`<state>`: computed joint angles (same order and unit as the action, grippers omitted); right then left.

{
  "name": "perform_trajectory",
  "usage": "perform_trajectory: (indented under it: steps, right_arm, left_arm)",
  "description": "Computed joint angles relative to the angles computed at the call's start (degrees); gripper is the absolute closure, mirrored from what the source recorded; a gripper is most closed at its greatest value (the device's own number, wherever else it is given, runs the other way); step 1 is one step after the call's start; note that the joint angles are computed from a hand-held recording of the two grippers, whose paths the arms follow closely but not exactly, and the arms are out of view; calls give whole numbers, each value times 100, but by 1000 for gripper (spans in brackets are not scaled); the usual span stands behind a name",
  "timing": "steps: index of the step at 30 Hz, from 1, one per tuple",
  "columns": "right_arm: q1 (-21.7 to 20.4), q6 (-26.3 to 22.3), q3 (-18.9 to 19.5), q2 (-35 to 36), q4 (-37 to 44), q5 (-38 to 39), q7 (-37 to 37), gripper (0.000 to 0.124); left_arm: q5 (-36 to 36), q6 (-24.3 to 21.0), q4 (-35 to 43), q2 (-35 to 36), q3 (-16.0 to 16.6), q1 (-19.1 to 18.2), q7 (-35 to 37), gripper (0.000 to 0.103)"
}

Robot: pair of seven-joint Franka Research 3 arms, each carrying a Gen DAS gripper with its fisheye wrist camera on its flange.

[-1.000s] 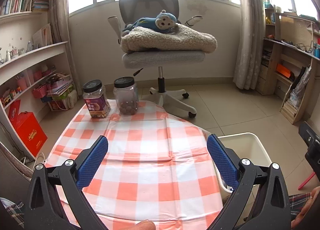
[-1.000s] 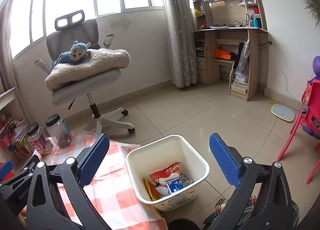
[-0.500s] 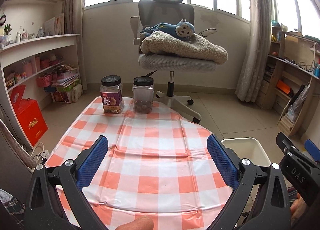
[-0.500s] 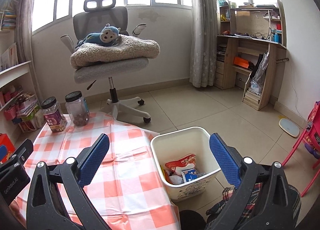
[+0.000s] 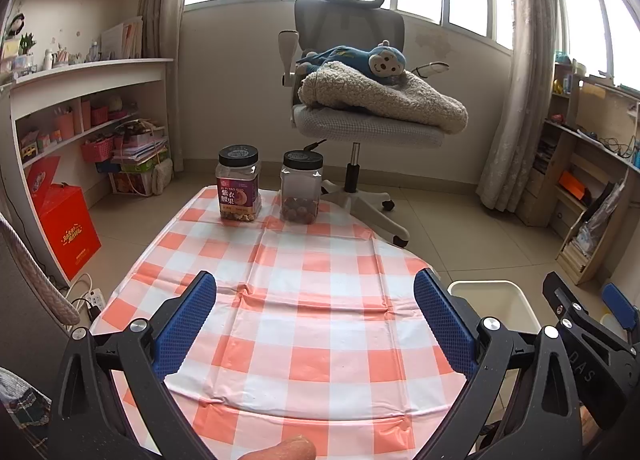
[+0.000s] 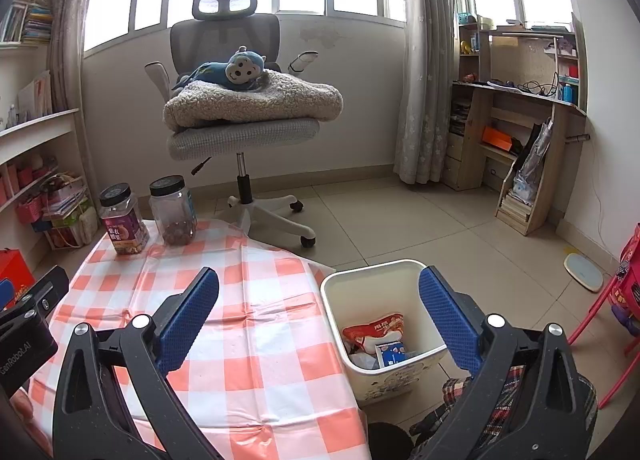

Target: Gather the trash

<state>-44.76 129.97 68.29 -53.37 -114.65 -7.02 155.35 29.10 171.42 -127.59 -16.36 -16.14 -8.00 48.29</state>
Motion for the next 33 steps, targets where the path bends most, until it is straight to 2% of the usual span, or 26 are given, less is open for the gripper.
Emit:
perform_trajectory:
  steps: [17, 33]
  right_arm:
    - [67, 167, -26, 217, -124, -128, 108, 28]
    - [334, 268, -108, 607, -346, -548, 468, 28]
  left_arm:
    - [188, -104, 96, 162, -67, -3, -118, 7]
    - [378, -215, 206, 322, -26, -68, -276, 7]
